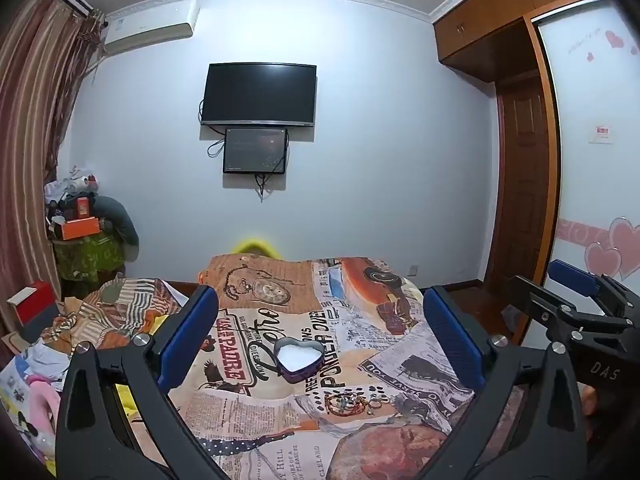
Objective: Organize jewelry
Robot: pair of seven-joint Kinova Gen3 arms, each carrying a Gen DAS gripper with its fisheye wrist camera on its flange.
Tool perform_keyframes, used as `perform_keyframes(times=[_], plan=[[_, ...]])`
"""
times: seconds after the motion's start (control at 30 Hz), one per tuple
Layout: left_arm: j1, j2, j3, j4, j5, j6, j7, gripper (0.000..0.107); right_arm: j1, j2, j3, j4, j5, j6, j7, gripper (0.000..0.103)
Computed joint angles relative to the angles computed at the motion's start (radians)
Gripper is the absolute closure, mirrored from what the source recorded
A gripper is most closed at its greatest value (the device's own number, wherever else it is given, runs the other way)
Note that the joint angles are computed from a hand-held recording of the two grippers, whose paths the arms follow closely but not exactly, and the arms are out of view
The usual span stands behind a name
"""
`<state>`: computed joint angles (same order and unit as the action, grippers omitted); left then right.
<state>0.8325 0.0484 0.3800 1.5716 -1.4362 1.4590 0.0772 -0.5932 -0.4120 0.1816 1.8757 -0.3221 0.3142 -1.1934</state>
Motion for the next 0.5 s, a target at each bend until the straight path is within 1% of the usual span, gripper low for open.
perform_keyframes(times=[0.17,0.2,0.37,0.43,0.47,0.5], plan=[[0.005,0.005,-0.001,-0.003,-0.002,0.01,0.005,0.004,-0.002,0.0,0.001,0.001,0.0,-0.003,-0.002,0.014],[0.004,0.025,0.0,-0.018,-0.009,0.008,0.006,0.004,0.001,0.0,-0.001,0.0,0.002,0.0,-0.004,0.014],[0.022,0.028,-0.019,0.006,-0.009,0.012,0.034,0.004,0.011,-0.003,-0.006,-0.016,0.005,0.022,-0.009,0.014],[0.022,0.026,-0.025,0.007,-0.003,0.006,0.032,0.004,0.019,-0.002,-0.014,-0.014,0.005,0.022,-0.012,0.014],[0.005,0.016,-0.024,0.009,0.006,-0.013,0.021,0.004,0.022,-0.004,-0.017,-0.013,0.006,0.024,-0.012,0.014],[0.007,0.014,-0.027,0.01,0.008,-0.017,0.019,0.004,0.024,-0.007,-0.021,-0.012,0.014,0.025,-0.023,0.014]])
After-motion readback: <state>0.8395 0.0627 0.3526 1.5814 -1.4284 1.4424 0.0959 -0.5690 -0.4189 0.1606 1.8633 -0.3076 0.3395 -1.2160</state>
